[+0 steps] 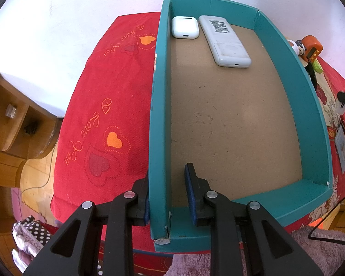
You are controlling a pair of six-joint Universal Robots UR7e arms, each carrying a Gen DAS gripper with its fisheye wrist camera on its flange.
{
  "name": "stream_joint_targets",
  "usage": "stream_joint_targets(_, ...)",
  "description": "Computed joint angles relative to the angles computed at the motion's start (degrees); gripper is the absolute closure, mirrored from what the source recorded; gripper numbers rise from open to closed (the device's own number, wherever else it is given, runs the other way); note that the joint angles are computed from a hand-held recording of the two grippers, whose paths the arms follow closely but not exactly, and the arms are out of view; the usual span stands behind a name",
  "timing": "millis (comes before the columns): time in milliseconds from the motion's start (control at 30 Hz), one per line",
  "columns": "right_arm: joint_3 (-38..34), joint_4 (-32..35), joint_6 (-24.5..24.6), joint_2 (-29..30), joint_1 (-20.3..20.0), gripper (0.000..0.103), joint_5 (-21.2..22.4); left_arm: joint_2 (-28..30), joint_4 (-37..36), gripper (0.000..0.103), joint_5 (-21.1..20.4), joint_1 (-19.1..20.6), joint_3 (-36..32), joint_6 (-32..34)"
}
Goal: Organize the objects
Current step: 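Close the right tool on the white charger plug and lift it, then lower the charger plug into the teal tray and open the right tool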
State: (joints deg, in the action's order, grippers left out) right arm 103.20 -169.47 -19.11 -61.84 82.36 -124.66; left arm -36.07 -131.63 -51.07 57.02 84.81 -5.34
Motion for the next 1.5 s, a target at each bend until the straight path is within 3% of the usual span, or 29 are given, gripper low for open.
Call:
stream_joint_targets(133,3.34,-1.1,-1.53,-2.84,2.61,0.058,0.88,0.03,0.02,0.079,0.0,0.02,-0.05,0.09)
stream_joint_targets(400,-4.89,2.69,-6.07,2.08,6.63,0.058,3.28,0.0,0.0,0.079,-0.04,0.02,-0.06,0.14)
stream_joint_targets(733,-18.28,8.99,-13.72,12.34,9.63,0.058,3.69,0.51,0.1,0.079,-0.03,0.11,-0.77,0.18)
stream_joint_targets(1100,-34.47,18.4,-19.99,24.67,10.27,0.058,-5.66,0.33,-0.18,0.079,-0.04,-0.04,-0.33,0.03)
stream_joint_targets(1500,-43.6,21.88,-26.31,32.42,9.66,0.058,-14.2,0.45,-0.24,0.079,-0.07,0.06,-0.49,0.14)
